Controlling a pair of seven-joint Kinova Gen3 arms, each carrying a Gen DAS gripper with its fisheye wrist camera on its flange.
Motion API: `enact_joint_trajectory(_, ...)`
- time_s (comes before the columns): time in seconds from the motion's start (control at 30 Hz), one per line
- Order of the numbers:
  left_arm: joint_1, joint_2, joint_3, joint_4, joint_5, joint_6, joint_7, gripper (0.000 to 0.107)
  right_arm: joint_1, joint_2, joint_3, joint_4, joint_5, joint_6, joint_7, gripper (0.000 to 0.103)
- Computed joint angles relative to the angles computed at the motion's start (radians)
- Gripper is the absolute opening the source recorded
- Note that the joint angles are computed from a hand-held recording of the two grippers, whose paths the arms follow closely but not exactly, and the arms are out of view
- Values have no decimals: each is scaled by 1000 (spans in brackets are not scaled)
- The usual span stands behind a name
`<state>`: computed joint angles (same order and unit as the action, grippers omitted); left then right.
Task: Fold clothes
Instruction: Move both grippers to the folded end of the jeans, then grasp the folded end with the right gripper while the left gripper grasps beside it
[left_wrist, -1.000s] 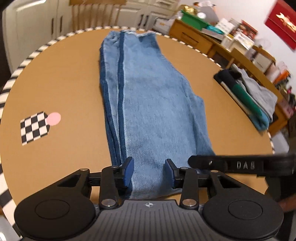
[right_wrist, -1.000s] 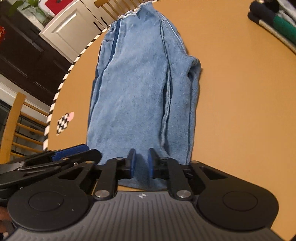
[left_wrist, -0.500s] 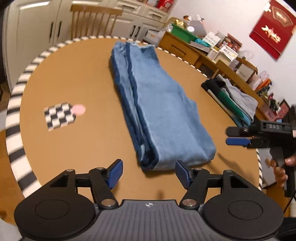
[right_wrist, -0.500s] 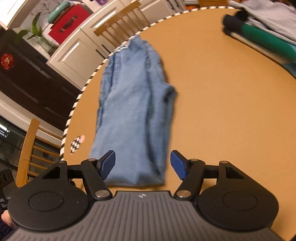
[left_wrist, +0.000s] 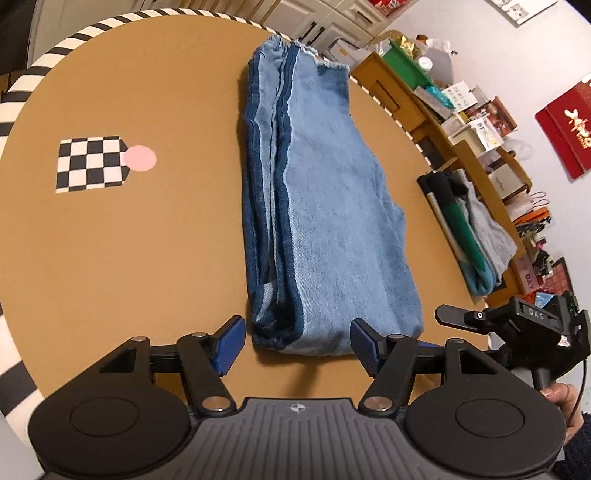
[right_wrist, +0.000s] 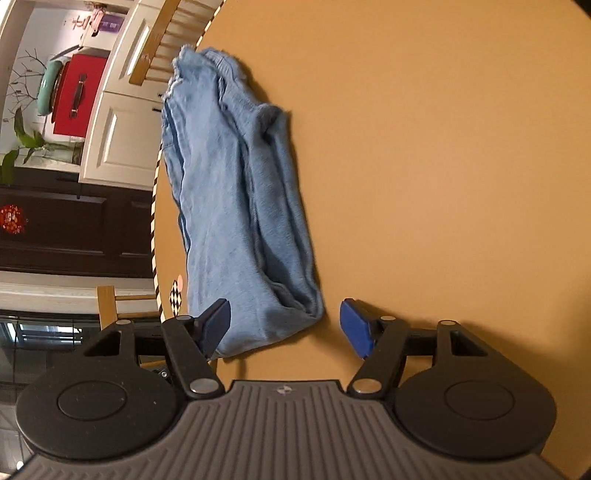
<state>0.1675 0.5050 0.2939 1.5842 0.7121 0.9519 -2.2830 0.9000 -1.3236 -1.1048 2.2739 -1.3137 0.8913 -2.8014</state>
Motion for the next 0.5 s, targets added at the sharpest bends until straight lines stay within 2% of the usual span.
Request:
enact_joint_trajectory(0.1, 49, -11, -18, -27, -67, 0, 51, 66, 13, 8, -16, 11, -60, -20, 48, 68)
enact_joint_trajectory(0.23, 102, -30, -27, -39, -152, -17, 97, 68, 25, 6, -11, 13, -74, -9, 53, 68)
enact_joint_trajectory(0.33, 113, -31, -24, -43, -173, -23, 123, 71, 32, -11, -6, 38, -121, -11, 41, 71)
enact_joint_trajectory(0.43, 112, -24, -20, -55, -180, -14, 140, 71, 44, -43, 7, 62, -170, -2, 19, 79)
enact_joint_trajectory(0.5, 108, -17, -18, -64, -179, -3, 153, 72, 57, -60, 18, 65, -180, 16, 8, 79)
